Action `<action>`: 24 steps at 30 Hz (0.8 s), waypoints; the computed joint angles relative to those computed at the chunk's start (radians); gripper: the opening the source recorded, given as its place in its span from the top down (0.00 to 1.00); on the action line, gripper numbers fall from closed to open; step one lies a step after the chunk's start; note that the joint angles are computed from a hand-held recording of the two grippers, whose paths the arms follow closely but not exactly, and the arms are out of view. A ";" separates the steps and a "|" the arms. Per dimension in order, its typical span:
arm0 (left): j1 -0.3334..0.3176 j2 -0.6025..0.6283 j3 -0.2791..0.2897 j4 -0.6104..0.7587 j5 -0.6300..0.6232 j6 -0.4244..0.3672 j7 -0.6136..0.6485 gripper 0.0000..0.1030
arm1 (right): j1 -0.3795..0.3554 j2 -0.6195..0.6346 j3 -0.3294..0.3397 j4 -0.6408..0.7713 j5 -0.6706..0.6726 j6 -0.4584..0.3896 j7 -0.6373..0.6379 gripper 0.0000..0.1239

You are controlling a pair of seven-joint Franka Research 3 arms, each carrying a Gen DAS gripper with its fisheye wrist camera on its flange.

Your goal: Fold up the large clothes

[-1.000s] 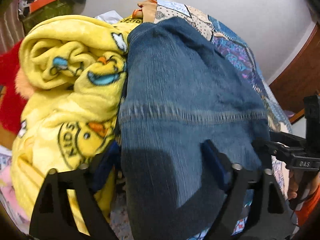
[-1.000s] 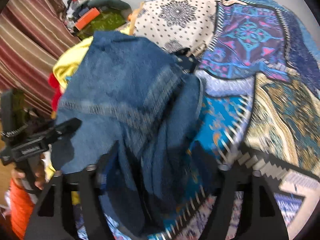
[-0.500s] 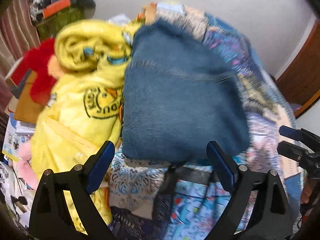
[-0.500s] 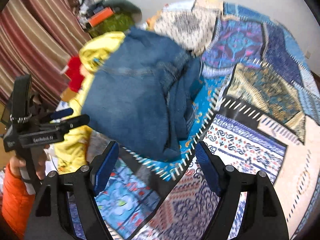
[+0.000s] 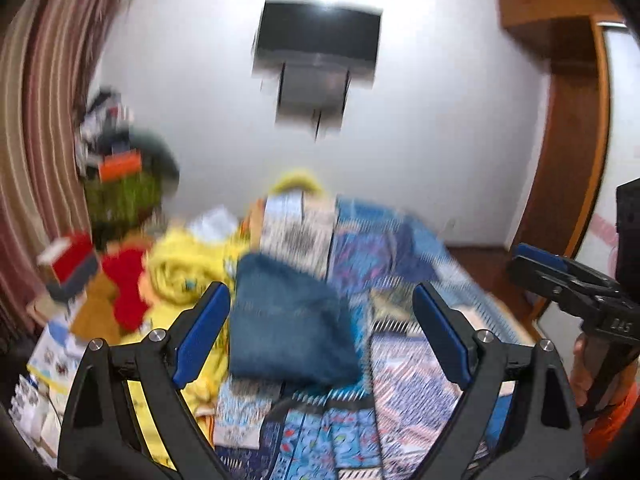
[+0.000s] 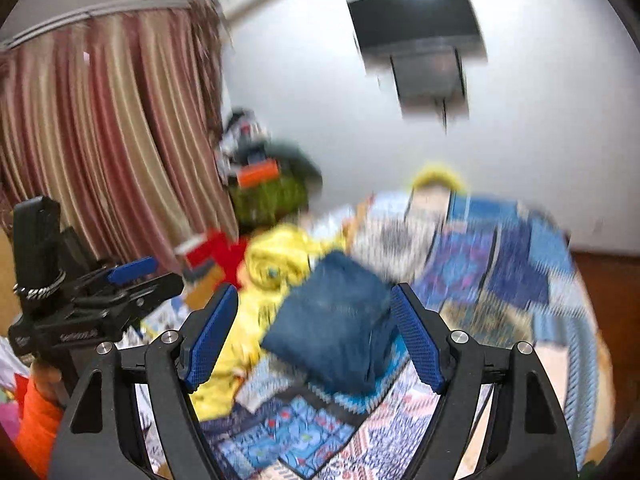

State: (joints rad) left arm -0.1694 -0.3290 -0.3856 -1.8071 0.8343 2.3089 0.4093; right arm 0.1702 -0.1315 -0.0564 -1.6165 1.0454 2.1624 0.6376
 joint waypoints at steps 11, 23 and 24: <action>0.031 -0.100 -0.234 -0.001 0.334 -0.191 -0.229 0.09 | 0.083 -0.292 -0.067 -0.282 0.225 0.160 -0.195 0.39; -0.033 -0.073 -0.287 0.000 0.378 -0.336 -0.267 0.01 | 0.151 -0.351 -0.071 -0.372 0.175 0.334 -0.203 0.17; -0.037 -0.068 -0.286 0.003 0.380 -0.344 -0.269 0.01 | 0.151 -0.354 -0.069 -0.375 0.164 0.343 -0.191 0.17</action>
State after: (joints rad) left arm -0.2064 -0.3966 -0.6717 -1.8039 1.2147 1.9650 0.1407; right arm 0.3212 -0.4857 -0.1259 -1.9911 1.2090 2.5055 0.4469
